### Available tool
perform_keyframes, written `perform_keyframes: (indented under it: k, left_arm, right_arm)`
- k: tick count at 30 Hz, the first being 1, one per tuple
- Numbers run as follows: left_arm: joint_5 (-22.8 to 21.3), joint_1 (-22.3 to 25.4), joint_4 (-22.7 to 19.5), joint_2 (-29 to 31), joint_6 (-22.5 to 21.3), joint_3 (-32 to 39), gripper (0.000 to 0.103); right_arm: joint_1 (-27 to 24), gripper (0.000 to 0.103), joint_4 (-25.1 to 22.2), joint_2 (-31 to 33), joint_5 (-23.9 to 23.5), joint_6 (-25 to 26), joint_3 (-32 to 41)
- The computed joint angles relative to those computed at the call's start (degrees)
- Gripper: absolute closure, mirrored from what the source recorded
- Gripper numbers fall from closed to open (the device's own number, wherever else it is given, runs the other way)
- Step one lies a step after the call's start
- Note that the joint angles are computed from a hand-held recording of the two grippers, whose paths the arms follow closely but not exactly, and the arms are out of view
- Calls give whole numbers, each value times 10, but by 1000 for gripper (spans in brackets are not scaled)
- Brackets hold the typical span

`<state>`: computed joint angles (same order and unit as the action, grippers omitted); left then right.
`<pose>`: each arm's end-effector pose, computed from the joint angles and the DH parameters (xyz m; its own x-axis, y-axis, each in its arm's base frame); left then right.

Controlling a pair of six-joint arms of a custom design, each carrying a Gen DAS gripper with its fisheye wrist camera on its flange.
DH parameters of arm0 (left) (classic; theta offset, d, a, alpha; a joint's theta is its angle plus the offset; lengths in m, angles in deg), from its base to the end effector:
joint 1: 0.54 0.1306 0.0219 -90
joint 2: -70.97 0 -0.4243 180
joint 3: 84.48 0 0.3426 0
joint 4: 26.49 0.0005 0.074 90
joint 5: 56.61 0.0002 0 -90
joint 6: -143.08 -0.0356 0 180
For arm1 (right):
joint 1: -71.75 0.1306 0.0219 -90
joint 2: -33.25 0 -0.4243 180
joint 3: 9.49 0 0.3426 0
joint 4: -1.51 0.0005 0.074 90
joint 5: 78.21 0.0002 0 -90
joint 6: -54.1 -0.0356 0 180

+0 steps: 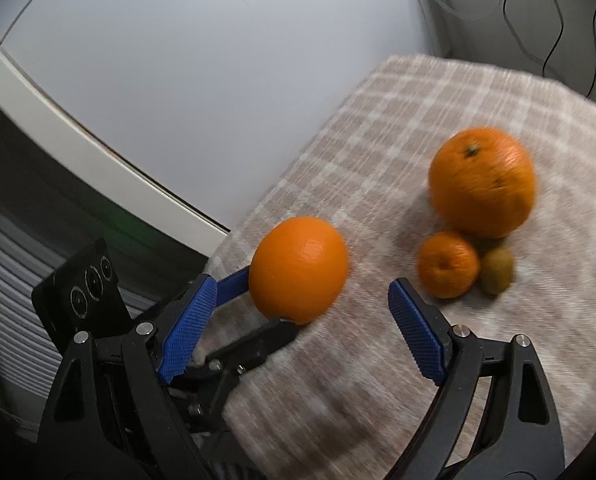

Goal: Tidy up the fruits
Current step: 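Close the right tool on the large orange and lift it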

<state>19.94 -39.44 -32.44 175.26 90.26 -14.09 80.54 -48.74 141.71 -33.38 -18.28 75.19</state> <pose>0.3895 -0.3043 0.2809 -0.6824 -0.2046 -0.7017 0.0745 0.9356 -0.3452 0.4872 0.1004 0.2996 -0.8146 -0.3419 -0.4686 -0.5741 0.5911 0.5666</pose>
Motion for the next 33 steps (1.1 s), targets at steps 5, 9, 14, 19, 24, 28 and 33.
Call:
perform_keyframes:
  k: [5,9,14,19,24,28,33]
  left_arm:
    - [8,5,3,1,5,-1,30]
    - [11,7,-7,6,1,6,30]
    - [8,6,-20,12,-3,17,30]
    - [16,10,-22,16,-1,20,30]
    - [22,12,-18,18,-2,20,33]
    - [13,7,-28,22,-11,29,35]
    - [9,7,-27,19,-7,28,37]
  right_arm:
    - [8,18,-15,23,-10,-12,15]
    - [14,19,-18,31,-10,-13,19]
    - [22,24,-20,39,-6,-12,25]
    - [28,33,-20,46,-4,-18,28]
    - [31,34,-13,45,0,-22,25]
    - [33,34,-8,42,7,-18,22]
    - [32,35,-5,38,7,-17,17]
